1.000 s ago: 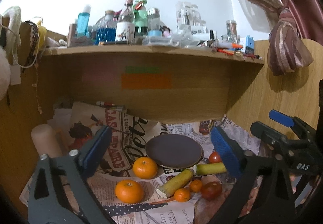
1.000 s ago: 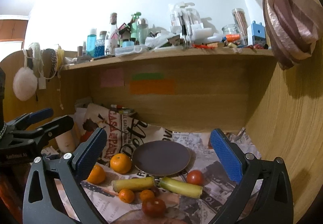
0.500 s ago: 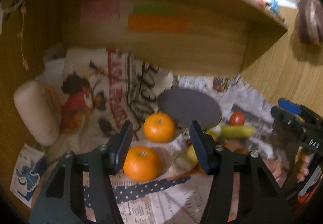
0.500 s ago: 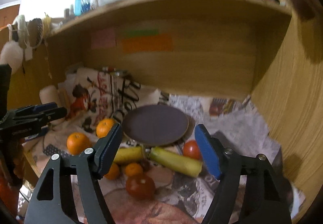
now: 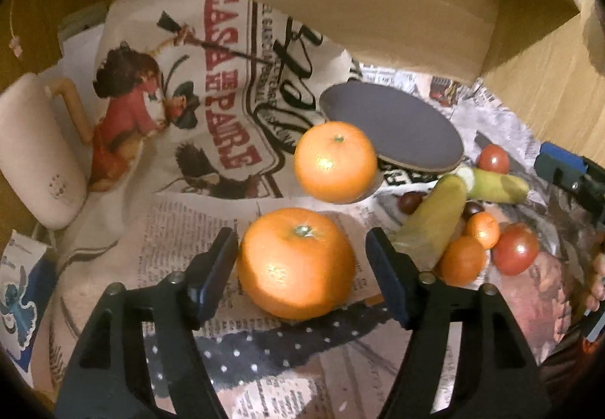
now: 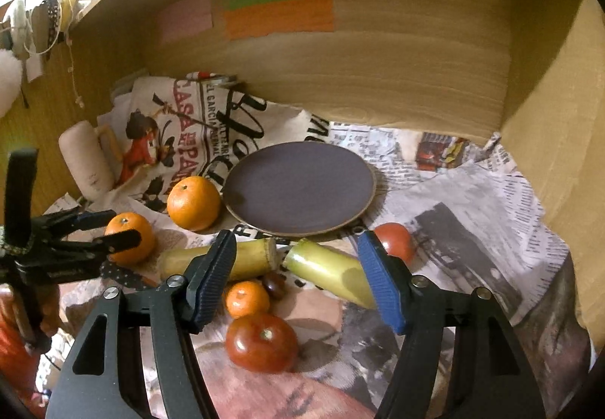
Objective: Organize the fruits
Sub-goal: 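Lower the left tool and grasp the large mandarin orange, then grasp a mandarin with the right tool while the left tool carries its mandarin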
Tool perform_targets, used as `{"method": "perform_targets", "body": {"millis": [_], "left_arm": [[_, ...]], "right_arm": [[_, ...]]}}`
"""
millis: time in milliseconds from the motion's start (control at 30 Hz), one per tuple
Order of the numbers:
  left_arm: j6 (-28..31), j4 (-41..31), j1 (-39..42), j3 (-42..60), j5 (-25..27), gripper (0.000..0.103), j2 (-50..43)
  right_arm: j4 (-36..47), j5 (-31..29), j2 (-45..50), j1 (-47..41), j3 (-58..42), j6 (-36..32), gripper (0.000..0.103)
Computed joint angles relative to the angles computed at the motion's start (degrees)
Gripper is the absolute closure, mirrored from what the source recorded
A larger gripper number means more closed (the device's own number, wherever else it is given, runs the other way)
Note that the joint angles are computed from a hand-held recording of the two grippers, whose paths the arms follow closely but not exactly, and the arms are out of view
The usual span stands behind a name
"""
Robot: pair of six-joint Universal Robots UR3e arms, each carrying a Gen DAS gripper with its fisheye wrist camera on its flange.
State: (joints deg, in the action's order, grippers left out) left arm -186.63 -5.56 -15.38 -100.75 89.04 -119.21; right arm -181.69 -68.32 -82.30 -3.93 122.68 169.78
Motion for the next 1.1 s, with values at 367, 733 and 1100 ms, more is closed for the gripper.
{"method": "perform_targets", "body": {"millis": [367, 733, 1100], "left_arm": [[2.2, -2.2, 4.3, -0.5, -7.0, 0.038, -0.2], [6.1, 2.2, 11.4, -8.1, -9.1, 0.038, 4.9], [9.4, 8.2, 17.6, -14.1, -17.3, 0.038, 6.3]], "right_arm": [[12.9, -1.5, 8.2, 6.4, -15.8, -2.2, 0.039], [24.6, -5.7, 20.3, 15.8, -34.6, -0.4, 0.039], [37.0, -15.0, 33.1, 22.5, -53.3, 2.7, 0.037]]}}
